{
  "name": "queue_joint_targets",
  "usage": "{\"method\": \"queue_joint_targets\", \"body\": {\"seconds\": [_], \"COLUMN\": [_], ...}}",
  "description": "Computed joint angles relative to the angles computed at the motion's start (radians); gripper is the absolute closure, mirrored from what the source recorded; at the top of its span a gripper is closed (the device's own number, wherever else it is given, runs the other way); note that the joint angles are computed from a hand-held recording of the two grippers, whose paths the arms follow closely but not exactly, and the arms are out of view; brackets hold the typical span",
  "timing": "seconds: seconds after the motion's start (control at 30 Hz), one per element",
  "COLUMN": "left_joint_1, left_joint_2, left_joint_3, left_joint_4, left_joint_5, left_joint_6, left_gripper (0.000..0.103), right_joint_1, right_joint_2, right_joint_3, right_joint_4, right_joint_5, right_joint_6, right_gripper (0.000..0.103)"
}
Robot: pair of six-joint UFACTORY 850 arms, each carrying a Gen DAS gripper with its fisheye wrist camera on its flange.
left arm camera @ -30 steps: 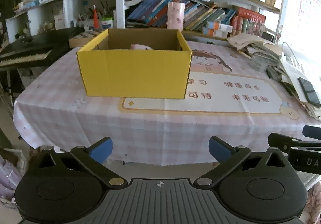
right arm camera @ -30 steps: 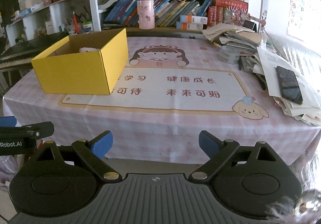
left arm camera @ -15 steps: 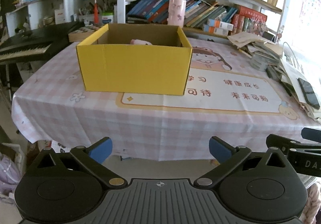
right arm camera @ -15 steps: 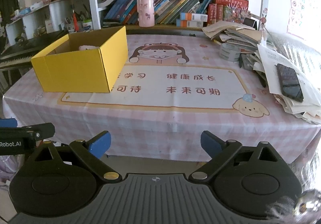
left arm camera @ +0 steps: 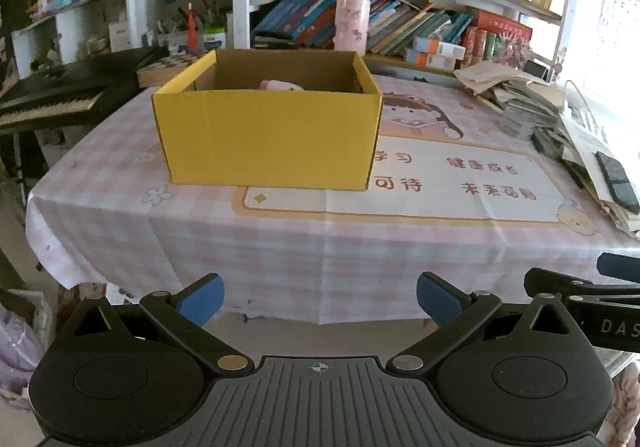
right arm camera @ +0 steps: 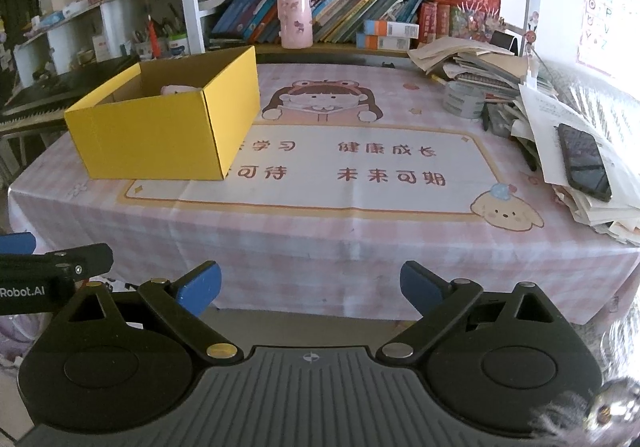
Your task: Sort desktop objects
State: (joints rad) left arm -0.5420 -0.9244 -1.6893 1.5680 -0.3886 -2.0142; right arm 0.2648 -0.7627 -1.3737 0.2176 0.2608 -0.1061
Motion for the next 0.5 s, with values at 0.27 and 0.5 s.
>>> {"method": "queue_joint_targets", "body": {"seconds": [0.27, 0.5], "left_joint_1": [0.006, 0.006], "left_joint_2": [-0.002, -0.03], "left_joint_3": [-0.003, -0.052], "left_joint_4": [-0.041, -0.143], "left_joint_5": [0.012, -0.012], "left_joint_6": [0.03, 0.127], "left_gripper": [0.0, 0.0], "right_joint_1": [-0.002, -0.008], "right_joint_2": [-0.015, -0.036], "right_joint_3": [-0.026, -0.065], "right_joint_4": [-0.043, -0.111], "right_joint_5": [-0.029, -0.059], "right_joint_6": [0.04, 0.081], "right_gripper": [0.007, 0.007]}}
